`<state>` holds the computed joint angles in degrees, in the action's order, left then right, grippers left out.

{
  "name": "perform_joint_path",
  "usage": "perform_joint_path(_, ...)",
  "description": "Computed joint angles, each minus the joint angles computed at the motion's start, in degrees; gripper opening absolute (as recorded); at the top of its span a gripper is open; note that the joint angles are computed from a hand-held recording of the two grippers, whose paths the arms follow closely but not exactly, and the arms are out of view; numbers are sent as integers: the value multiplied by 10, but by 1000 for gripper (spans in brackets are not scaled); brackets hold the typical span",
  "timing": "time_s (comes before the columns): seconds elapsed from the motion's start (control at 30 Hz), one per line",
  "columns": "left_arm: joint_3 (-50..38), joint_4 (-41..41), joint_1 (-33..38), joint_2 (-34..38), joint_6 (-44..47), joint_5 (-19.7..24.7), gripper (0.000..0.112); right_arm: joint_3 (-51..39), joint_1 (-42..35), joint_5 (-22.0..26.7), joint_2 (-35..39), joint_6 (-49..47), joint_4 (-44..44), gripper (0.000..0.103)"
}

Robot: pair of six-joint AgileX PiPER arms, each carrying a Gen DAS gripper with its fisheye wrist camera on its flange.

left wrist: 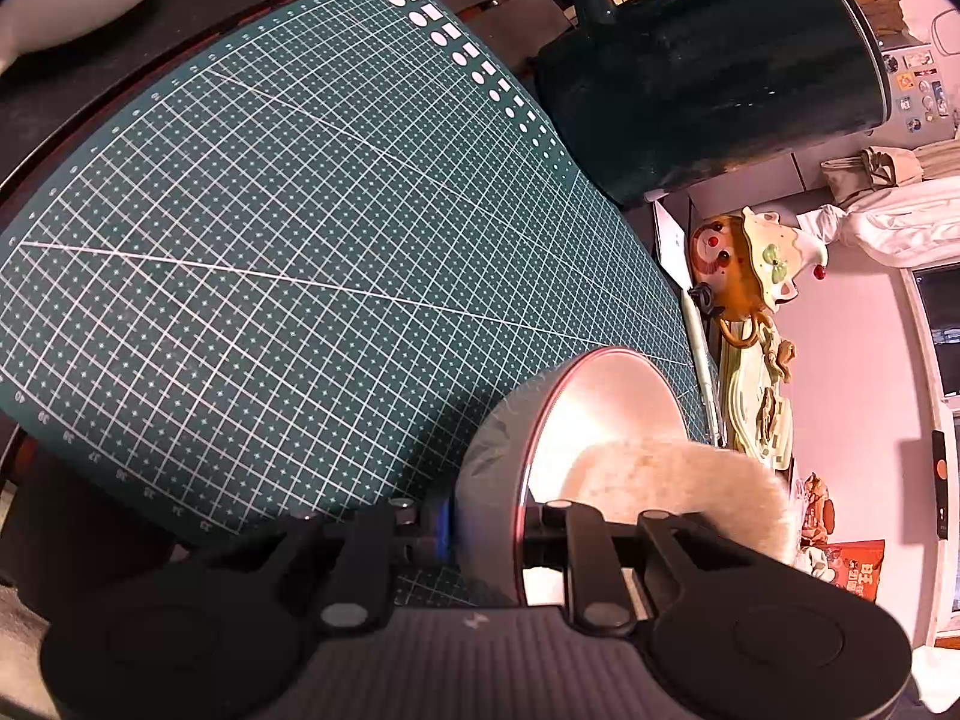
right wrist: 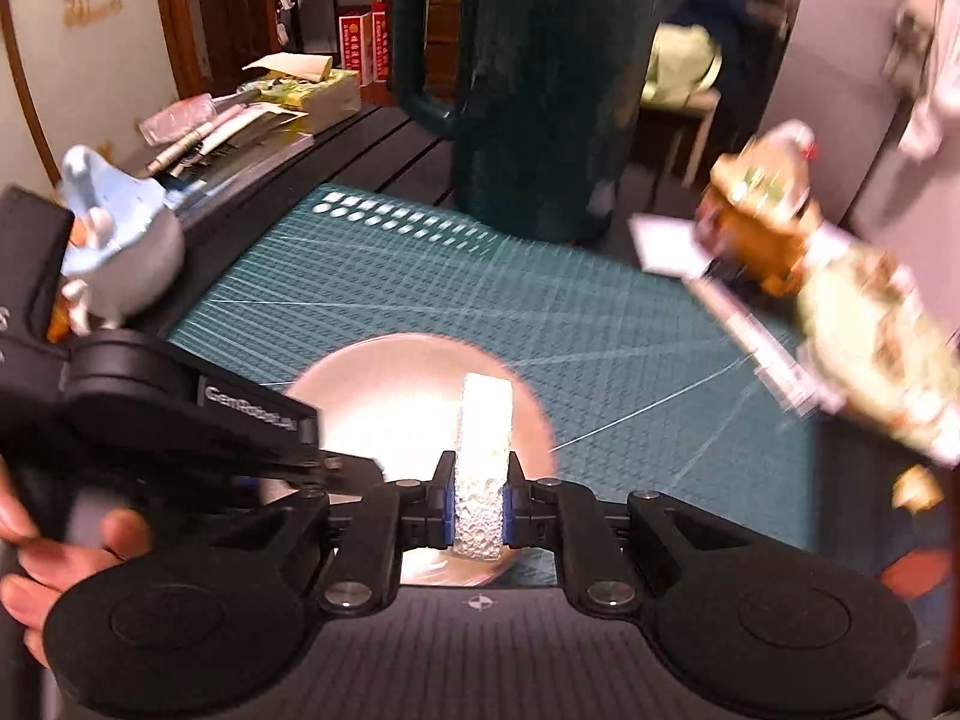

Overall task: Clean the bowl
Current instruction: 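Hold the bowl tilted with the left tool while the right tool scrubs inside, then hold the bowl with the left tool while the right tool wipes the sponge around the rim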

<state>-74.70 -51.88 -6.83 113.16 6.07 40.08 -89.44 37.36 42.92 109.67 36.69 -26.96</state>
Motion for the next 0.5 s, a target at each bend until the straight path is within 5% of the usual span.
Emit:
perform_joint_path(0.23,13,-5,-2,-7,7,-7,19,39,-36,-37,-69,23,5,12)
perform_joint_path(0.5,1,5,-5,-4,-10,-4,19,66,-87,-103,-90,-36,154,12)
